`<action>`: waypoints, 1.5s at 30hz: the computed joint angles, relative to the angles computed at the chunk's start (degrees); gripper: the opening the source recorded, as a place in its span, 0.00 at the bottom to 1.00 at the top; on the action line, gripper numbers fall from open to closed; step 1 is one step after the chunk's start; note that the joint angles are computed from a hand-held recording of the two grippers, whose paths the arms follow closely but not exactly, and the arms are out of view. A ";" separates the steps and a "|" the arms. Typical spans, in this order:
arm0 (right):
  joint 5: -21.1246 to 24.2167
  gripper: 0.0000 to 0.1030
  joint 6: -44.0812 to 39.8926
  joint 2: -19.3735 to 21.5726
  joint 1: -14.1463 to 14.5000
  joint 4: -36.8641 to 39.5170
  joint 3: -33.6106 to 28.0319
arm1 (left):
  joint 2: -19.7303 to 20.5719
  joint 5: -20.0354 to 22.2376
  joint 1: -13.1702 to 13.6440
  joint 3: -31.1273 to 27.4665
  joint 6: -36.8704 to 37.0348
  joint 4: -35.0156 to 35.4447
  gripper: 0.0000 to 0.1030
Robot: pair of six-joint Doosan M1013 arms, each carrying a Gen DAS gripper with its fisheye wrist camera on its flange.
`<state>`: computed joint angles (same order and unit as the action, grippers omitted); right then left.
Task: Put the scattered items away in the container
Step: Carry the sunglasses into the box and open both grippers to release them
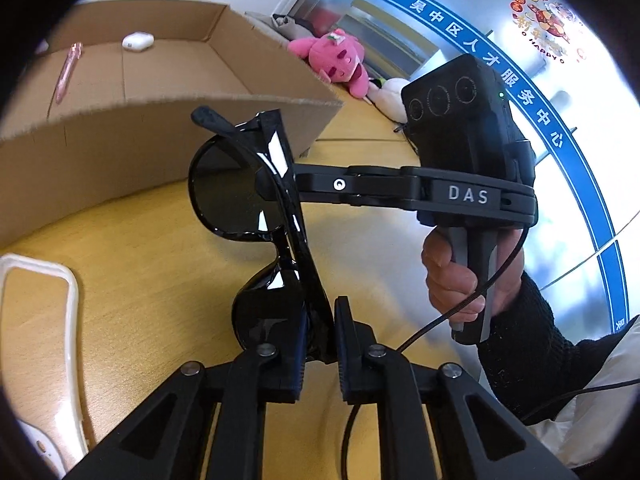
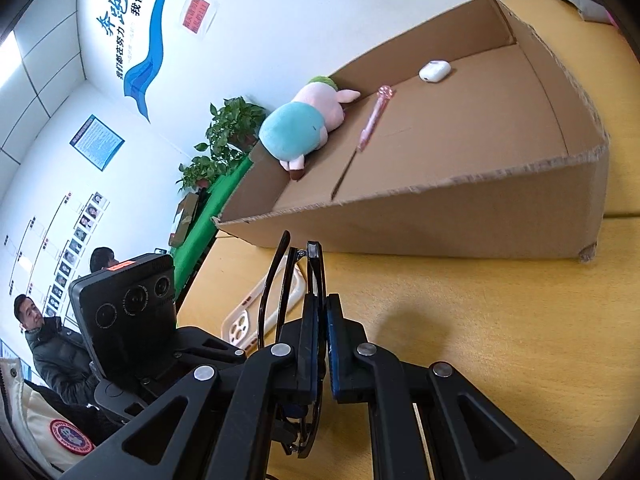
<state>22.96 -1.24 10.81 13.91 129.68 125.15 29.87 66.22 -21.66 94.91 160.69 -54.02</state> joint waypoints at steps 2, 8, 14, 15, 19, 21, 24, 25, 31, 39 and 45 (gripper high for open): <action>0.23 0.05 -0.36 -0.45 -0.18 -0.26 -0.29 | -0.65 -0.38 0.01 -0.10 -0.27 -0.53 0.11; -1.25 0.05 3.95 -1.78 -1.11 -8.90 -3.88 | -2.17 -2.12 0.23 -2.27 -1.70 -1.07 0.11; -1.49 0.05 18.64 -0.59 -2.93 -28.04 -11.55 | -1.49 -3.04 1.34 -7.62 -4.43 -0.96 0.11; -0.99 0.05 22.10 0.00 -3.45 -31.72 -13.15 | -1.14 -3.07 1.45 -8.85 -5.26 -0.74 0.11; 1.04 0.05 30.87 2.21 -5.31 -40.15 -18.10 | 1.38 -1.68 1.59 -15.06 -9.32 0.56 0.11; 2.19 0.05 34.46 3.48 -6.49 -42.88 -20.43 | 2.89 -0.90 1.33 -18.30 -11.17 1.58 0.11; 3.98 0.05 39.64 5.41 -8.35 -46.53 -23.37 | 6.11 1.62 1.04 -24.16 -13.90 2.99 0.12; 4.63 0.05 41.41 6.01 -8.98 -47.74 -24.23 | 7.55 2.90 0.80 -26.39 -15.16 3.10 0.12; 7.72 0.05 50.43 10.92 -12.78 -52.06 -28.64 | 16.14 9.09 -0.19 -39.10 -23.66 5.41 0.11; 12.54 0.05 58.03 18.10 -15.47 -52.56 -32.50 | 24.12 14.67 -0.93 -49.47 -34.87 9.52 0.11; 12.69 0.05 63.56 20.59 -15.72 -55.19 -33.57 | 26.86 16.55 -0.97 -52.62 -39.56 11.38 0.11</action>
